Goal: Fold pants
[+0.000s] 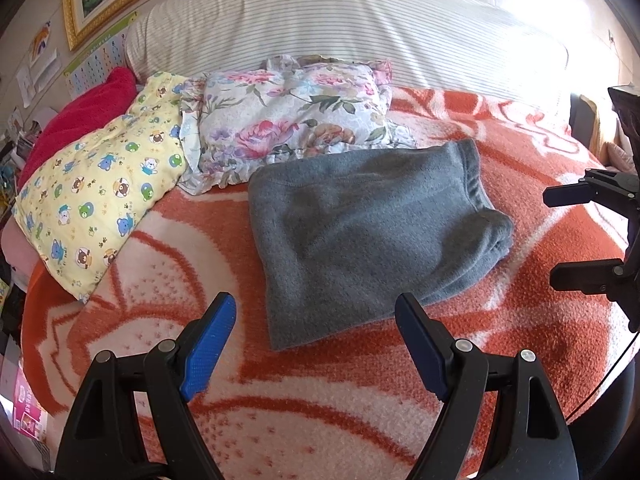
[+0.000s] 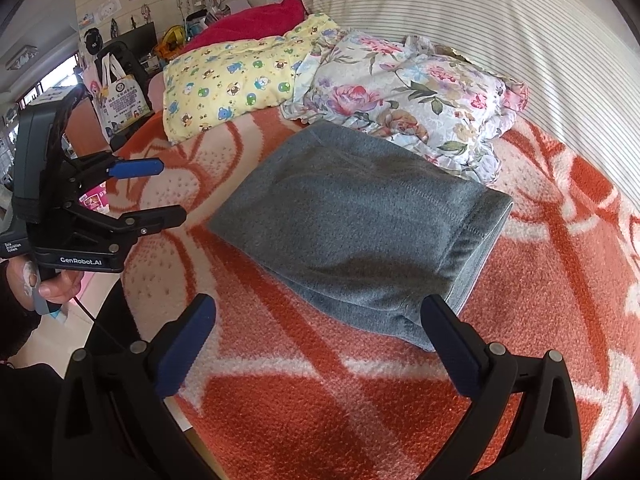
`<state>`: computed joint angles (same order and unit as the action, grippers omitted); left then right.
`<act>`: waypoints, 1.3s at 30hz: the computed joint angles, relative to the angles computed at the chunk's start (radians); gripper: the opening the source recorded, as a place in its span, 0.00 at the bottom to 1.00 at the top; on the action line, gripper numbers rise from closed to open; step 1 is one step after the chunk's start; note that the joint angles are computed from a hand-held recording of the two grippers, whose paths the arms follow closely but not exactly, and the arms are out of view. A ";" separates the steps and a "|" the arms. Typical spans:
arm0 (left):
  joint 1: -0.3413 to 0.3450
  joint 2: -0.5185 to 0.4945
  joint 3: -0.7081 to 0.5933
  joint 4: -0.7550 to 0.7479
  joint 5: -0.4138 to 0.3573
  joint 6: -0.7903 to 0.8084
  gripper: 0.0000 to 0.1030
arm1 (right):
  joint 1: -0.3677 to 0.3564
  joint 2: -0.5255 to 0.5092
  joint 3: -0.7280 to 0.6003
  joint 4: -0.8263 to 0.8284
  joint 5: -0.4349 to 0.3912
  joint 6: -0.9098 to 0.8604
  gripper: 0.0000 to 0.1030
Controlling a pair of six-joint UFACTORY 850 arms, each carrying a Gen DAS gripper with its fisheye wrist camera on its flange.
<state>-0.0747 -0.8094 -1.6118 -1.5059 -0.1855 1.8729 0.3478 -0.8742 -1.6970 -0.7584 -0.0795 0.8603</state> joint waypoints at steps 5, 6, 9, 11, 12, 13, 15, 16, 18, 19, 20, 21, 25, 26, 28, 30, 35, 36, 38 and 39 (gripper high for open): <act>-0.002 -0.003 -0.002 -0.010 0.010 0.015 0.80 | -0.001 -0.002 -0.005 -0.050 0.002 0.054 0.99; -0.002 -0.004 -0.003 -0.006 0.011 0.012 0.80 | 0.000 -0.003 -0.007 -0.051 0.000 0.055 0.99; -0.002 -0.010 -0.013 0.052 0.011 -0.049 0.80 | -0.001 -0.001 -0.004 -0.027 0.006 0.029 0.99; -0.002 -0.017 -0.024 0.090 0.010 -0.086 0.80 | -0.001 -0.006 -0.013 0.021 0.003 -0.020 0.99; -0.002 -0.020 -0.030 0.112 0.010 -0.109 0.80 | -0.001 -0.009 -0.018 0.048 0.001 -0.048 0.99; -0.002 -0.024 -0.037 0.140 0.010 -0.139 0.80 | -0.002 -0.012 -0.024 0.078 -0.001 -0.079 0.99; -0.002 -0.029 -0.044 0.149 0.013 -0.149 0.80 | -0.003 -0.018 -0.032 0.134 -0.003 -0.134 0.99; -0.002 -0.031 -0.047 0.155 0.015 -0.157 0.80 | -0.004 -0.020 -0.035 0.143 -0.003 -0.141 0.99; -0.002 -0.040 -0.062 0.203 0.012 -0.209 0.80 | -0.006 -0.024 -0.039 0.181 -0.002 -0.177 0.99; -0.002 -0.047 -0.074 0.240 0.007 -0.249 0.80 | -0.006 -0.024 -0.037 0.177 0.002 -0.169 0.99; -0.002 -0.051 -0.082 0.260 0.005 -0.272 0.80 | -0.008 -0.026 -0.038 0.197 0.003 -0.187 0.99; -0.003 -0.055 -0.090 0.275 0.004 -0.286 0.80 | -0.008 -0.026 -0.037 0.183 0.004 -0.171 0.99; -0.006 -0.072 -0.119 0.337 0.001 -0.347 0.80 | -0.014 -0.030 -0.040 0.201 0.007 -0.180 0.99; -0.007 -0.077 -0.126 0.357 0.001 -0.366 0.80 | -0.015 -0.031 -0.040 0.205 0.009 -0.181 0.99; -0.009 -0.084 -0.137 0.396 0.000 -0.404 0.80 | -0.019 -0.033 -0.041 0.240 0.013 -0.211 0.99; -0.011 -0.094 -0.151 0.446 -0.005 -0.455 0.80 | -0.022 -0.037 -0.044 0.267 0.013 -0.232 0.99; -0.014 -0.119 -0.189 0.552 -0.013 -0.558 0.80 | -0.032 -0.047 -0.052 0.446 0.018 -0.397 0.99; -0.016 -0.124 -0.195 0.572 -0.013 -0.578 0.80 | -0.034 -0.050 -0.056 0.495 0.018 -0.443 0.99; -0.017 -0.131 -0.204 0.596 -0.016 -0.601 0.80 | -0.038 -0.053 -0.058 0.587 0.020 -0.533 0.99; -0.018 -0.134 -0.210 0.609 -0.017 -0.613 0.80 | -0.040 -0.055 -0.061 0.630 0.020 -0.575 0.99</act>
<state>-0.0928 -0.9438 -1.8218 -0.8974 -0.2027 1.2597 0.3076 -0.9294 -1.7575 -0.1281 -0.0599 0.2848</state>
